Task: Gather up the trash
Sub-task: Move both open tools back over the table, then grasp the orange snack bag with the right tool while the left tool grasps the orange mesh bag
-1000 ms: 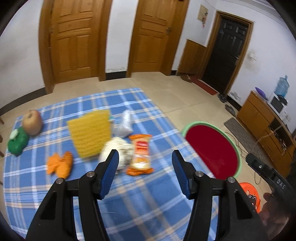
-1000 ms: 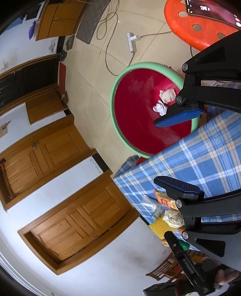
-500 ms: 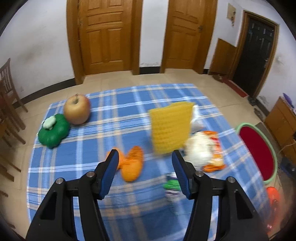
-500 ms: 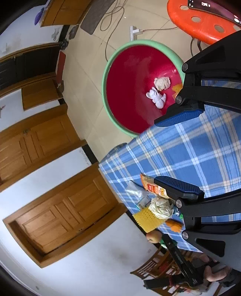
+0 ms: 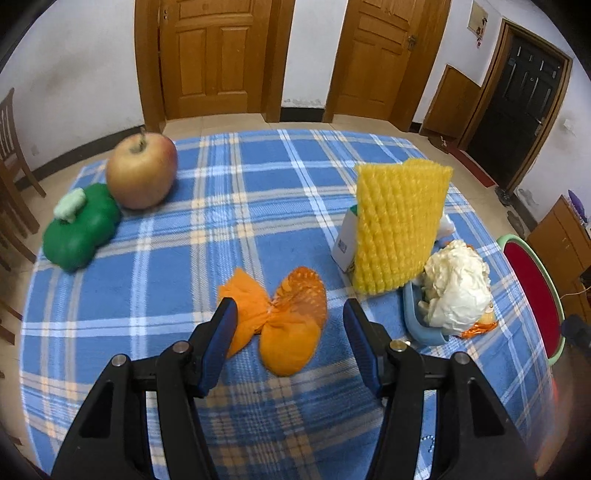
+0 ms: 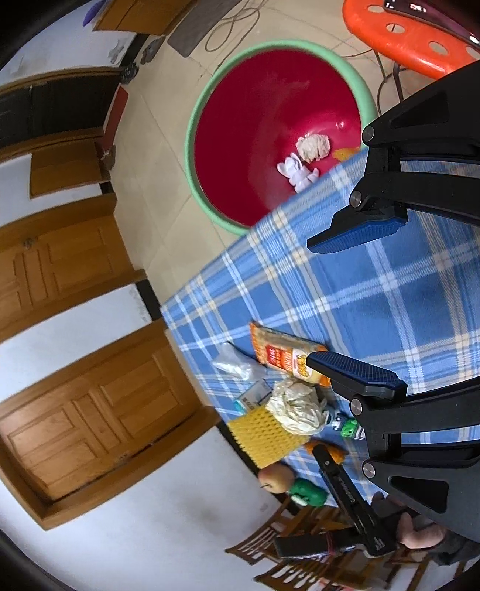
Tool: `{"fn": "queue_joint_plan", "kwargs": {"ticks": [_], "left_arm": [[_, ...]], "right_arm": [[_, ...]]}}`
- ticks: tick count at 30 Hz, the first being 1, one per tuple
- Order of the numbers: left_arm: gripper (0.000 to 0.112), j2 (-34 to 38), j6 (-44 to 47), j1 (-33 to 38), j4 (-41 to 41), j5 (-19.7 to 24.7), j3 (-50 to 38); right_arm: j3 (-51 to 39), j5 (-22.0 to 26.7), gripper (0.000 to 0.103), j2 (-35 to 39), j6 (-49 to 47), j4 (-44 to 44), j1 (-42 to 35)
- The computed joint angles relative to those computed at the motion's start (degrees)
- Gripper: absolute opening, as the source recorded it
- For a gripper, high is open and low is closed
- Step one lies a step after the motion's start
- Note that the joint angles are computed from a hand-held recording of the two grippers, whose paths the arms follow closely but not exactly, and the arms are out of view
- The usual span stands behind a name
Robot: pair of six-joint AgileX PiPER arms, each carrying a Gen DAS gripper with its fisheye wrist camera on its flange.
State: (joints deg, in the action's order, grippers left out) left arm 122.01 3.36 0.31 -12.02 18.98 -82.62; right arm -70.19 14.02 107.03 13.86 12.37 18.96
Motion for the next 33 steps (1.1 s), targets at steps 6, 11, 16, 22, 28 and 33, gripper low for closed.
{"fn": "queue_joint_plan", "kwargs": {"ticks": [6, 11, 16, 22, 28, 33], "left_arm": [[0.059, 0.97, 9.06, 1.69, -10.13, -2.67, 0.72], [0.05, 0.66, 18.94, 3.09, -20.66, -4.55, 2.53], [0.047, 0.54, 24.02, 3.63, -25.8, -4.41, 2.86], [0.046, 0.34, 30.37, 4.6, -33.17, -3.79, 3.5], [0.046, 0.39, 31.21, 4.81, -34.14, -3.66, 3.54], [0.046, 0.26, 32.22, 4.92, -35.19, -3.61, 3.77]], "right_arm": [[-8.83, 6.26, 0.057, 6.66, -0.15, -2.24, 2.34], [-15.76, 9.27, 0.057, 11.85, 2.33, -6.07, 4.74], [-23.37, 13.8, 0.057, 17.03, 6.34, -10.7, 6.81], [-30.82, 18.84, 0.058, 22.04, 10.08, -15.78, 8.52], [-34.27, 19.96, 0.064, 24.91, 16.14, -24.55, 10.25], [-33.15, 18.77, 0.046, 24.83, 20.99, -29.74, 10.54]]}}
